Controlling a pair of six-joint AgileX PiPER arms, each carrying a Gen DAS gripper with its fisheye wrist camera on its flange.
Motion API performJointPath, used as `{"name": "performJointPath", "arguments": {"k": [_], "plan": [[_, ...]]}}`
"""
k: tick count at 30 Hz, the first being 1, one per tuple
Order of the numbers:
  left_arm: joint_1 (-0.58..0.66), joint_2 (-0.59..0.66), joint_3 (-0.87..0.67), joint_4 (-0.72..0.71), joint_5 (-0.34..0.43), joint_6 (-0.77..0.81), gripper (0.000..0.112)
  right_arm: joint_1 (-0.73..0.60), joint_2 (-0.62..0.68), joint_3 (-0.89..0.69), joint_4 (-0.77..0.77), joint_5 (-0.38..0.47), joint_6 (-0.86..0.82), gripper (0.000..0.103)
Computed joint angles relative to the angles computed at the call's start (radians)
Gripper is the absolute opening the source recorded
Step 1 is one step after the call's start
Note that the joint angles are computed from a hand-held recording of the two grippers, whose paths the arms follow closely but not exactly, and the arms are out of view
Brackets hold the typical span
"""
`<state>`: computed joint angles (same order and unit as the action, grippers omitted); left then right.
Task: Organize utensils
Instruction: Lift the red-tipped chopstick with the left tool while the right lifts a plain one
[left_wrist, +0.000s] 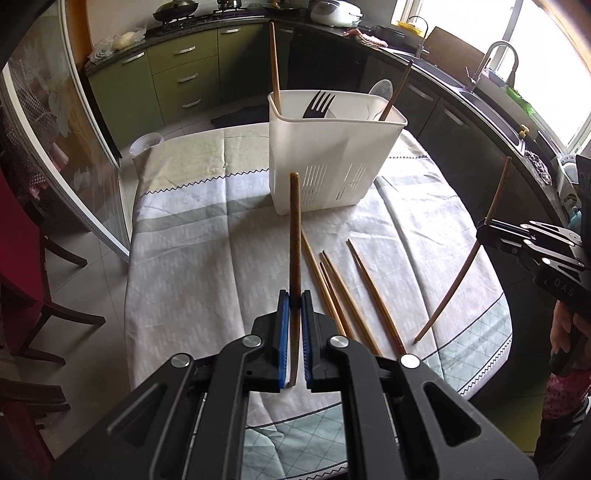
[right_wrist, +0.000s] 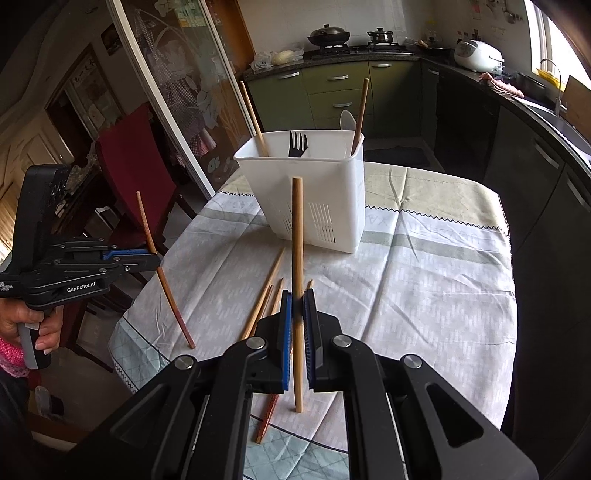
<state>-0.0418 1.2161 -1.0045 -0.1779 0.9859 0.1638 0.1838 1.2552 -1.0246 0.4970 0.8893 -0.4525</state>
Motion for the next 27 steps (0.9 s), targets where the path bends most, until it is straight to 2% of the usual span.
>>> {"name": "performJointPath", "arguments": {"k": [9,16,21,27], "plan": [[0.017,-0.015,-0.04,-0.03,0.015,0.022,0.006,-0.018,-0.006,-0.031,0.013,0.018,-0.008,0.007],[0.011,-0.007,-0.14,-0.061,0.051,0.025,0.006,-0.016,-0.004,-0.107,0.015,0.042,0.006,0.007],[-0.002,0.026,-0.293,-0.07,0.087,0.001,0.006,-0.023,0.023,-0.236,0.024,0.097,0.028,0.007],[-0.022,0.124,-0.557,-0.064,0.09,-0.053,0.006,-0.052,0.101,-0.504,0.042,0.165,0.087,0.007]]}}
